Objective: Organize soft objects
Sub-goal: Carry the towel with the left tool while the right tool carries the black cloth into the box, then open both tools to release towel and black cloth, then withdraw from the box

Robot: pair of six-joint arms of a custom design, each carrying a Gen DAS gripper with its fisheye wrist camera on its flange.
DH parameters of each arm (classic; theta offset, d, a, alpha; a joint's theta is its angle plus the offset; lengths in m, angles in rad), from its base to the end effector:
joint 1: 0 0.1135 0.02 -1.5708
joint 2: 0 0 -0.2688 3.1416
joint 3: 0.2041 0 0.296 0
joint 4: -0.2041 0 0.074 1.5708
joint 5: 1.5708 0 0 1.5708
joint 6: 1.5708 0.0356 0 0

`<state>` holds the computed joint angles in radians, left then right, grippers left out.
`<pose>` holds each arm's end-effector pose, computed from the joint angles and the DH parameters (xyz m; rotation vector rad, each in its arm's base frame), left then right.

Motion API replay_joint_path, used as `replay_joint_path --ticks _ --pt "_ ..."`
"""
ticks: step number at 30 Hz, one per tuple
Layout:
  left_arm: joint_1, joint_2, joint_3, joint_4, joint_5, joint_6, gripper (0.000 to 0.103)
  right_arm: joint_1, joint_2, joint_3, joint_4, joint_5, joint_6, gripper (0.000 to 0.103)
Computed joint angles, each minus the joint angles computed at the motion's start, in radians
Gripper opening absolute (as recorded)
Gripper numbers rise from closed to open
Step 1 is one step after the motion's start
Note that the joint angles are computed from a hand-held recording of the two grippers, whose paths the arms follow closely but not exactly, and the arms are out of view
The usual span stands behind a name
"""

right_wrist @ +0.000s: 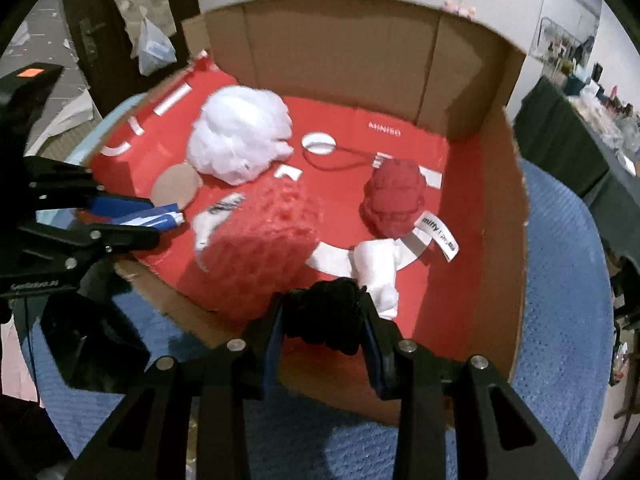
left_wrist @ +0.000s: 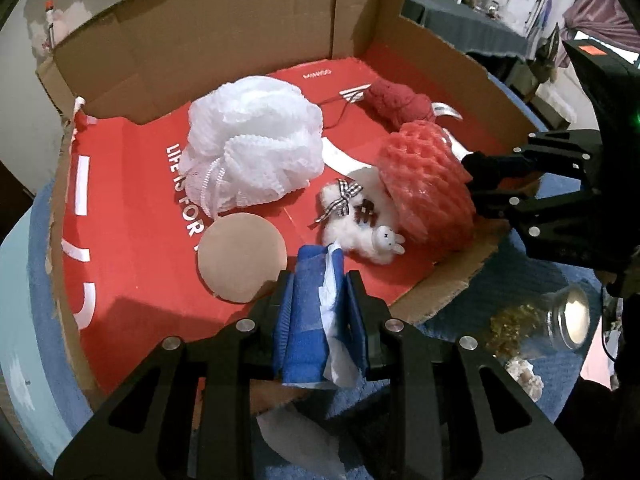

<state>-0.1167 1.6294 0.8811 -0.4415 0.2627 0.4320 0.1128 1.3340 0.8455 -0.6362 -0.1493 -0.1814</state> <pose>0.3260 -0.0475 0.1280 0.8016 2.5928 -0.2718 0.2857 0.0377 0.1932 -0.4387 2.6498 0.1798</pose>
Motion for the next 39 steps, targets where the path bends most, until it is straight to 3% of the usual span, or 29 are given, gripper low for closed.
replay_joint_path --ticks 18,29,39 --pt "-0.019 0.122 0.095 0.066 -0.057 -0.042 0.025 0.013 0.149 0.081 0.084 0.052 0.04 0.038" --pt "-0.022 0.115 0.076 0.098 -0.057 -0.03 0.025 0.016 0.167 0.079 0.105 0.07 0.006 0.038" --pt "-0.015 0.095 0.059 0.108 -0.046 -0.025 0.026 0.025 0.161 0.072 0.112 0.079 -0.012 0.053"
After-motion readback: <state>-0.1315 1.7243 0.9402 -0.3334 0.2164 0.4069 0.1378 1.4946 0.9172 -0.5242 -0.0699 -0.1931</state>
